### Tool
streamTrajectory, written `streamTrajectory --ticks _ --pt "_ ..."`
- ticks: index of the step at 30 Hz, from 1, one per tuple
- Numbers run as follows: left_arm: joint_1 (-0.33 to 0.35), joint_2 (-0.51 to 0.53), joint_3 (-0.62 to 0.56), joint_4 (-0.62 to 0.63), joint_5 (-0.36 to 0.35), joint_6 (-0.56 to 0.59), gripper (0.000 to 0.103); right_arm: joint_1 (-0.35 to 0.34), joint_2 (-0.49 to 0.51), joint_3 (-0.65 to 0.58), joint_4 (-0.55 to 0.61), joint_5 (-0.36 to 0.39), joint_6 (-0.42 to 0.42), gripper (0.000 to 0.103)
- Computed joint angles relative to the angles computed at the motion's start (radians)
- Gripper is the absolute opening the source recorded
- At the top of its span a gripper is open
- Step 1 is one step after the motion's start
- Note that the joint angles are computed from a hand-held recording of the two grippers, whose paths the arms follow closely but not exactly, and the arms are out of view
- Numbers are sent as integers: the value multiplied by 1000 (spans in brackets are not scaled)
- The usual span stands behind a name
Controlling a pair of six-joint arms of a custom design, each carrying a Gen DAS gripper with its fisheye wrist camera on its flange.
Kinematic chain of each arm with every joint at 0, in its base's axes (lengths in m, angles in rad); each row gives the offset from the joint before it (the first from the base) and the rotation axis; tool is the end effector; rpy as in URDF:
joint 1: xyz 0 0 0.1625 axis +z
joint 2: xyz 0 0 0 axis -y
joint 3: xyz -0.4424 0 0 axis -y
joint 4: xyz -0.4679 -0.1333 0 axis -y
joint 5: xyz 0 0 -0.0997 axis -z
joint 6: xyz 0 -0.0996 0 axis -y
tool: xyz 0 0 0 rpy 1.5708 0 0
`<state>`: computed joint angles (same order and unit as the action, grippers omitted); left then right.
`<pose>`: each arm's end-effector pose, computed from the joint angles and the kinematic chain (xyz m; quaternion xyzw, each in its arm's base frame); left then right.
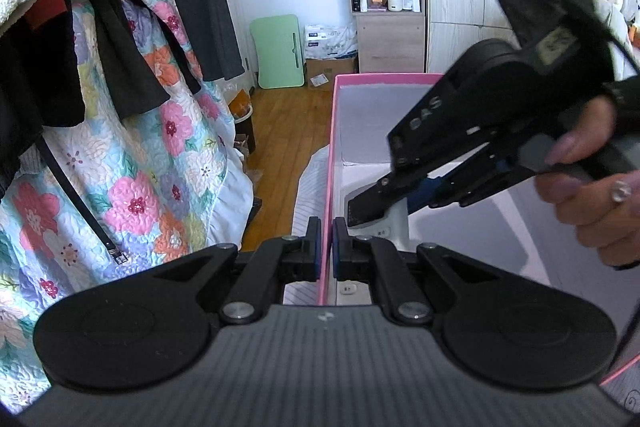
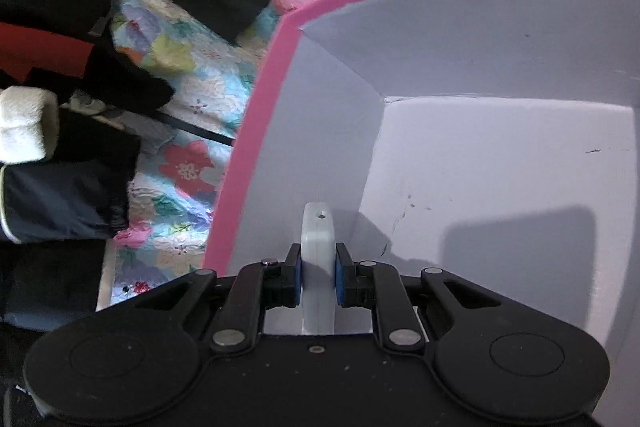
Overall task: Organize rigid objects
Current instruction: 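Carry the white remote into the pink box with the right tool, then open the right tool to release the remote on the box floor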
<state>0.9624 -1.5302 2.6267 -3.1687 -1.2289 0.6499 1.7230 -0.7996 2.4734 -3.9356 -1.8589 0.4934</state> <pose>-0.0714 -0.3941 0.1539 0.5276 0.7967 -0.2410 0.1698 0.1641 -0.3774 0.0043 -0.2060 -0.9094 0.3607 0.0218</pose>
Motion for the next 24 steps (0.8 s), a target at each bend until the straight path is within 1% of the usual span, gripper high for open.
streamTrajectory --ticks 3,5,6,7,8,10,12,15,17,20,22,24 --pt "-12 3 8 -10 13 2 4 15 -7 -13 62 -86 17 26" --pt "-15 9 5 -14 20 1 5 35 -15 -28 125 -158 11 34" --pt "-17 10 6 -16 23 -2 5 38 -19 -28 138 -168 18 44" --pt "-19 11 6 -16 25 -4 5 44 -25 -28 152 -180 33 49" --pt "-19 10 6 -14 25 -6 5 51 -31 -24 160 -195 34 49" --pt "-20 10 7 -13 28 -7 5 95 -41 -24 171 -262 2 49" --pt "-24 8 11 -18 33 -8 5 150 -67 -13 186 -334 -23 50" --pt "-26 8 12 -17 34 -16 5 229 -112 15 186 -406 -57 52" --pt "-27 8 10 -17 35 -16 5 301 -145 41 195 -475 -70 55" --pt "-26 6 11 -15 34 -16 5 388 -192 85 214 -558 -41 55" --pt "-27 7 10 -16 38 -14 5 450 -228 123 244 -621 15 55" --pt "-29 5 10 -11 41 -14 5 517 -270 161 310 -696 93 55"
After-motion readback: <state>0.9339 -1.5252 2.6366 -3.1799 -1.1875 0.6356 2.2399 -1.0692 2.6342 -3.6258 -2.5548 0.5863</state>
